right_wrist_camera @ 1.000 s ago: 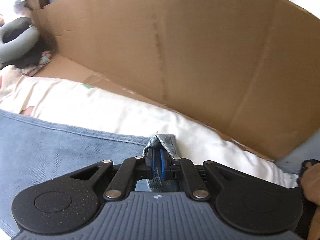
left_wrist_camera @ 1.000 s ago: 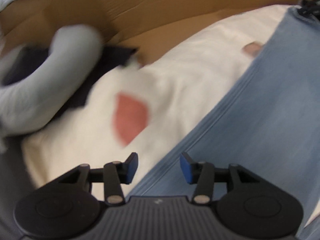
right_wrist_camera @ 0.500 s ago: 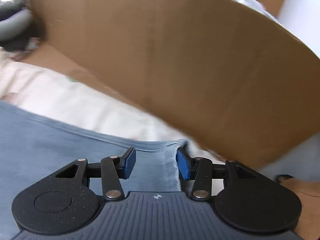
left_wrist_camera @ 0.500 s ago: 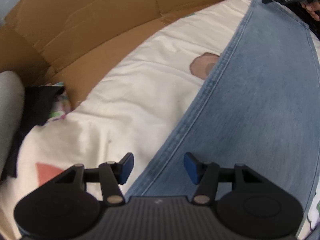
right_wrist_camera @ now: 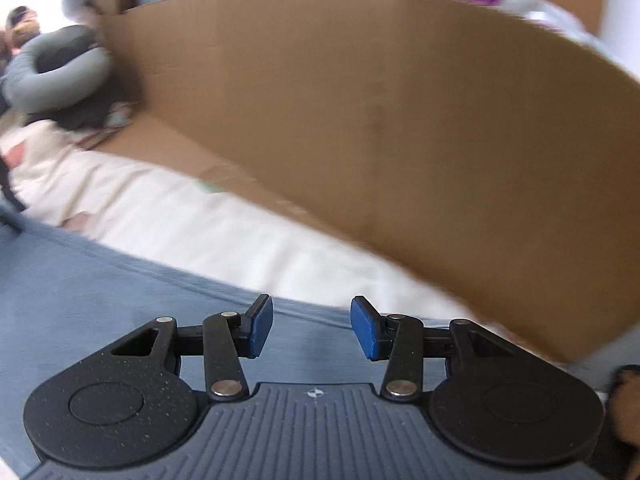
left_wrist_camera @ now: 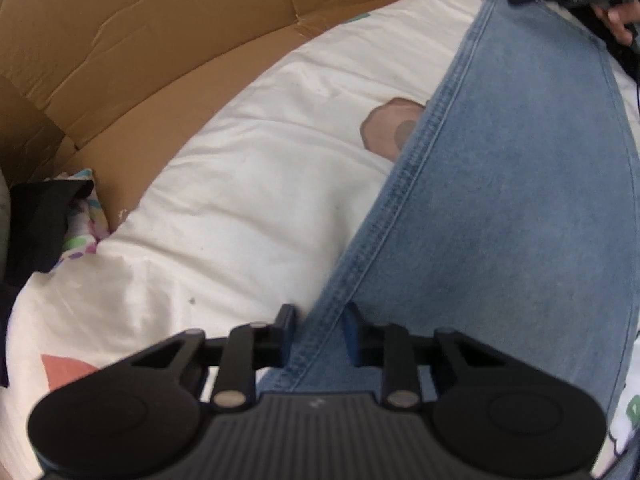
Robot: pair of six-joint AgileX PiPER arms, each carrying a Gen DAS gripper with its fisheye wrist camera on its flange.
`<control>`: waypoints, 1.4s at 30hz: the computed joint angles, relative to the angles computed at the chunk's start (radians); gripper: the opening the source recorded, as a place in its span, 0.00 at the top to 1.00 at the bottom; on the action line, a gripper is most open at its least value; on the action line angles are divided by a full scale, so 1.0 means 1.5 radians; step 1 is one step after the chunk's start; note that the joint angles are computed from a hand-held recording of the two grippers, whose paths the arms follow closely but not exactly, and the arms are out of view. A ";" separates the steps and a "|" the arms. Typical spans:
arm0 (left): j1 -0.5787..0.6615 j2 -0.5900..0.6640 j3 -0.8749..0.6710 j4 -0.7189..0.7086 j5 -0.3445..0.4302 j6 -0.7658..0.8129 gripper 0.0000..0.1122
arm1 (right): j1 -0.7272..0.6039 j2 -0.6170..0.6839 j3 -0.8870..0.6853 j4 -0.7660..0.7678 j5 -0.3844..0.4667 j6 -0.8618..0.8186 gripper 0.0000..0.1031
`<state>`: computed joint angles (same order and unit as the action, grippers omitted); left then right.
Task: Fold clothes
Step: 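Open both tools and lift them off the denim leg, then raise both open tools above the pants to view the whole garment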
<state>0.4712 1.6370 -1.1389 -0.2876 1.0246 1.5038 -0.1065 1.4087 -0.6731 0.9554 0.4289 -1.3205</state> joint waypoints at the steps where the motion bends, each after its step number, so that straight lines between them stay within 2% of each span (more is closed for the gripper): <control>1: 0.003 -0.003 0.003 -0.004 -0.002 0.010 0.80 | 0.018 0.004 0.005 0.017 -0.004 -0.011 0.51; 6: 0.013 -0.041 0.050 -0.031 -0.043 0.067 0.89 | 0.107 -0.006 0.026 0.045 -0.018 -0.031 0.51; 11: 0.018 -0.047 0.062 -0.048 -0.073 0.068 0.94 | 0.171 -0.004 0.011 0.001 -0.033 0.039 0.51; 12: 0.013 -0.050 0.072 -0.046 -0.098 0.058 0.99 | 0.183 0.002 0.007 -0.006 -0.040 0.056 0.51; 14: -0.008 -0.053 0.091 -0.017 -0.186 -0.001 1.00 | 0.207 0.021 -0.001 -0.022 -0.061 0.092 0.51; 15: -0.012 -0.036 0.078 -0.004 -0.196 -0.046 1.00 | 0.219 0.034 -0.006 -0.037 -0.071 0.116 0.51; 18: 0.000 -0.028 0.051 -0.026 -0.167 -0.050 1.00 | 0.233 0.059 -0.007 -0.048 -0.089 0.146 0.51; 20: 0.006 -0.033 0.045 -0.038 -0.148 -0.051 0.99 | 0.219 0.052 0.005 0.010 -0.081 0.102 0.51; 25: 0.001 -0.058 0.051 -0.066 -0.104 -0.042 0.90 | 0.181 0.021 0.036 0.044 -0.062 0.071 0.51; 26: -0.002 -0.060 0.053 -0.078 -0.094 -0.038 0.85 | 0.173 0.016 0.040 0.046 -0.057 0.075 0.51; 27: -0.009 -0.063 0.055 -0.087 -0.084 -0.039 0.76 | 0.165 0.009 0.047 0.049 -0.052 0.077 0.51; 30: -0.035 -0.078 0.063 -0.119 -0.056 -0.031 0.62 | 0.158 -0.014 0.064 0.026 -0.050 0.113 0.51; 36: -0.129 -0.066 0.080 -0.139 -0.075 -0.067 0.62 | 0.176 -0.035 0.083 -0.047 -0.062 0.213 0.51; 40: -0.178 -0.043 0.081 -0.152 -0.074 -0.100 0.62 | 0.197 -0.030 0.079 -0.157 -0.085 0.342 0.50; 42: -0.186 -0.037 0.098 -0.157 -0.087 -0.079 0.62 | 0.204 -0.021 0.072 -0.203 -0.094 0.399 0.50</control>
